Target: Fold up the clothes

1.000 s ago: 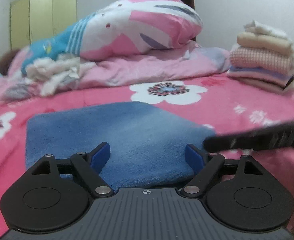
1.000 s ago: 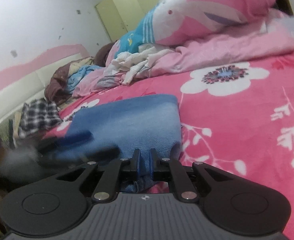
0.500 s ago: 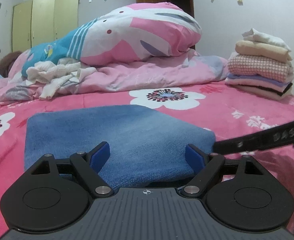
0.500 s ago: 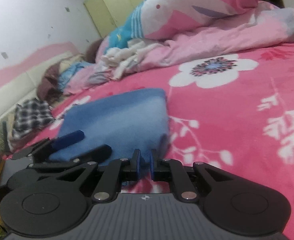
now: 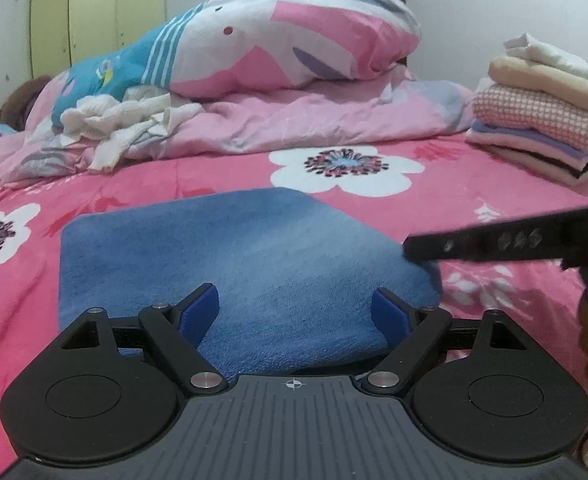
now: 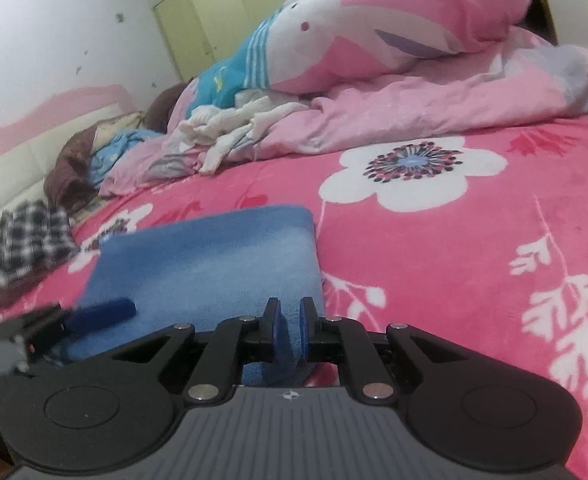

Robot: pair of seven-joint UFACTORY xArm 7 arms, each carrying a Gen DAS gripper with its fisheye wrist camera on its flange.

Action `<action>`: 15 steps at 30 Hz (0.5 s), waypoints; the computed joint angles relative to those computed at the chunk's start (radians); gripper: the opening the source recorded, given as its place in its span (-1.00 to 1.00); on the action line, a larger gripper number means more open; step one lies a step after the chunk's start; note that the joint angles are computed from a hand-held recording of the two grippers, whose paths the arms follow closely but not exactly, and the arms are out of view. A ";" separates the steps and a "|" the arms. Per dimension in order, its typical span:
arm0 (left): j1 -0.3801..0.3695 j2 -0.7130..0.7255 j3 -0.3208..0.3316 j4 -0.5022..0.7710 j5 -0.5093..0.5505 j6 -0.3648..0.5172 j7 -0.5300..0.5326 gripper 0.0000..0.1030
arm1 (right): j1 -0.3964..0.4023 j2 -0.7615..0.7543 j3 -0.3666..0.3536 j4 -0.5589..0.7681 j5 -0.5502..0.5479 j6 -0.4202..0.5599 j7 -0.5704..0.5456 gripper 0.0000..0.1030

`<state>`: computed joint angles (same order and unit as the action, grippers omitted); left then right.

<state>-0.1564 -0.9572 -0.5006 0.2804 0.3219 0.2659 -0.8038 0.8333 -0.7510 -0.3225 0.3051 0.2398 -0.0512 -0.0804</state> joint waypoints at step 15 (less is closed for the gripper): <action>-0.047 0.047 0.011 0.106 0.004 0.216 -0.007 0.69 | -0.041 -0.087 0.040 -0.036 0.018 0.032 -0.008 -0.60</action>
<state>-0.2030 -0.9097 -0.4901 0.3862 0.3264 0.4821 -0.8108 0.7919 -0.8383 -0.2829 0.2693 0.2574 -0.0196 -0.0879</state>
